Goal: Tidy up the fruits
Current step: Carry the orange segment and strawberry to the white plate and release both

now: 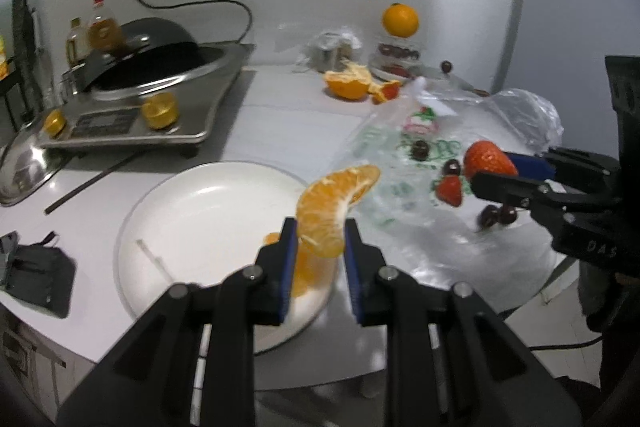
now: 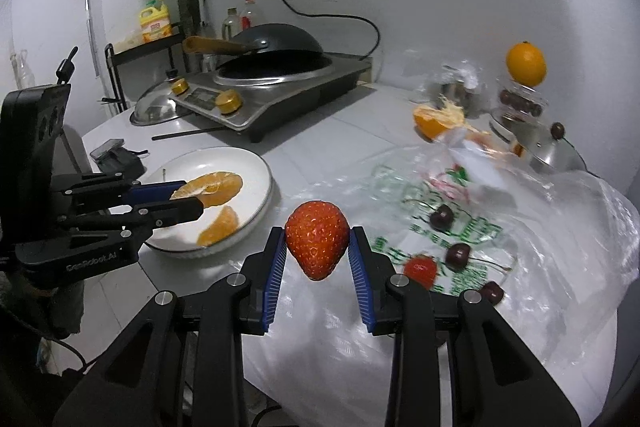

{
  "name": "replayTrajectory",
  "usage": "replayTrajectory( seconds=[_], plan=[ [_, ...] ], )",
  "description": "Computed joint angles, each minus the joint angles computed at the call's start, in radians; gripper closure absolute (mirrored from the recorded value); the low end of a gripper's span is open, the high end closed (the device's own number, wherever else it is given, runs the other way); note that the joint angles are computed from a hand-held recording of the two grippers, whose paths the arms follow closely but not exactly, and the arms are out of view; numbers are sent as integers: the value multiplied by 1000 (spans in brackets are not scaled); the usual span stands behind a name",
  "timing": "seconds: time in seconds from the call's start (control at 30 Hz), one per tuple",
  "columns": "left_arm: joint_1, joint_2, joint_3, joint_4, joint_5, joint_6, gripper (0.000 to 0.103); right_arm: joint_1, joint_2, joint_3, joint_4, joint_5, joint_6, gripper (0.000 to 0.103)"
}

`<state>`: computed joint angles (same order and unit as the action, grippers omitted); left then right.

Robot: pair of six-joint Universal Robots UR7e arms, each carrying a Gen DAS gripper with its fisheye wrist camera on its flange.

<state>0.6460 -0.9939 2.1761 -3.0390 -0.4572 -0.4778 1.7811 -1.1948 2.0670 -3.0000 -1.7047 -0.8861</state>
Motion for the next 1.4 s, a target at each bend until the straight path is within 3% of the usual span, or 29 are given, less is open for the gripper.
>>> replayTrajectory(
  seconds=[0.3, 0.47, 0.73, 0.93, 1.0, 1.07, 1.17, 1.4],
  plan=[
    [5, -77, 86, 36, 35, -69, 80, 54, 58, -5, -2, -25, 8, 69],
    [27, -80, 97, 32, 15, -71, 80, 75, 94, -23, 3, -36, 11, 69],
    [79, -76, 89, 3, -80, -18, 79, 86, 142, -52, 6, -55, 23, 69],
    [79, -92, 97, -4, -66, -13, 73, 90, 186, -87, 13, -61, 38, 69],
    [74, -94, 107, -58, -72, 16, 69, 91, 204, -102, 20, -62, 42, 69],
    [69, -98, 115, -89, -85, 29, 34, 94, 223, -119, 27, -64, 44, 69],
    [59, -100, 131, -141, -88, 38, 31, 98, 248, -140, 36, -67, 50, 69],
    [60, -126, 146, -118, -22, -25, 31, 106, 309, -186, 55, -86, 62, 69]
  ],
)
